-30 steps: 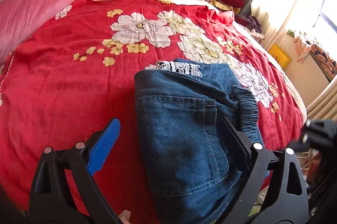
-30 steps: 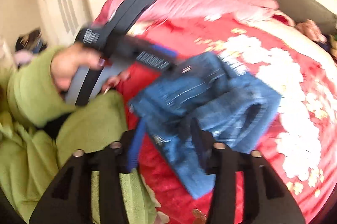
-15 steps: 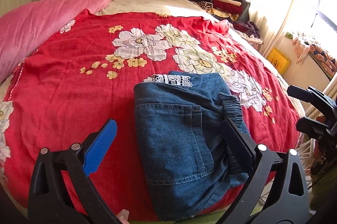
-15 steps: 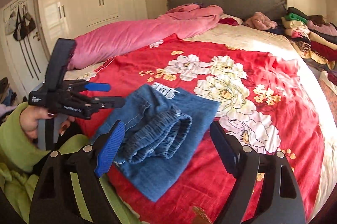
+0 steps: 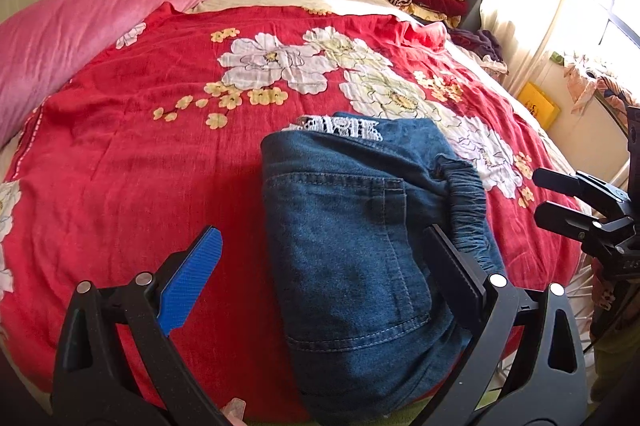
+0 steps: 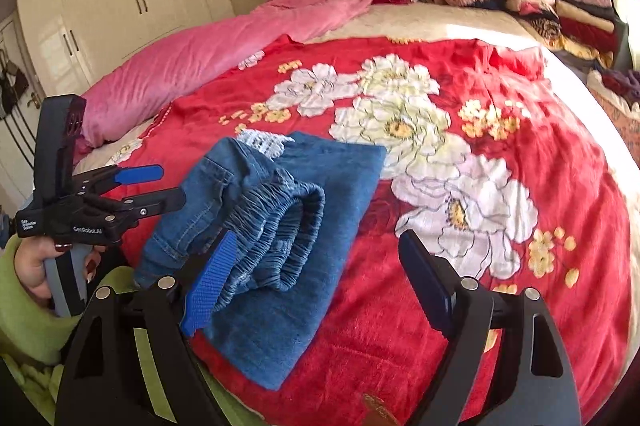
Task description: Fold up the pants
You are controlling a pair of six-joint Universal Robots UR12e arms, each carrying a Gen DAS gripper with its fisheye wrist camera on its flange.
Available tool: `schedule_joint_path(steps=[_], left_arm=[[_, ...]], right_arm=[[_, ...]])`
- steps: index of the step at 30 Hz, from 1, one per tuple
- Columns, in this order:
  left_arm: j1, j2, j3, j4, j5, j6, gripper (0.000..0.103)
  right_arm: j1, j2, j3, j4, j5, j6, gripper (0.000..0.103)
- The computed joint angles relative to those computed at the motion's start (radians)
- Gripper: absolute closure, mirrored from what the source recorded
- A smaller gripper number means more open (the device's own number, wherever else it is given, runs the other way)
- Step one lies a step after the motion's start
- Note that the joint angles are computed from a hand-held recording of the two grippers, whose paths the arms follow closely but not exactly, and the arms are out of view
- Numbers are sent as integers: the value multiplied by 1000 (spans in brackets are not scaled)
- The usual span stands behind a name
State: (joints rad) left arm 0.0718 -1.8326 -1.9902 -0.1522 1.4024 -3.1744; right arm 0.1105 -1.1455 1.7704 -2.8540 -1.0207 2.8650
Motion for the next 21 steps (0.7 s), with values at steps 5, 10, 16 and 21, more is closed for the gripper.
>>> schedule_joint_path(steps=[5, 10, 16, 21], left_arm=[[6, -15, 4, -15, -7, -18, 10], [7, -30, 12, -33, -24, -17, 10], [5, -42, 21, -46, -36, -19, 12], [6, -49, 27, -54, -54, -23, 21]], right_arm=[[7, 26, -31, 92, 0, 21, 31], [8, 47, -50, 139, 38, 35, 34], [14, 72, -77, 172, 61, 30, 34], [12, 88, -94, 198, 102, 23, 34]])
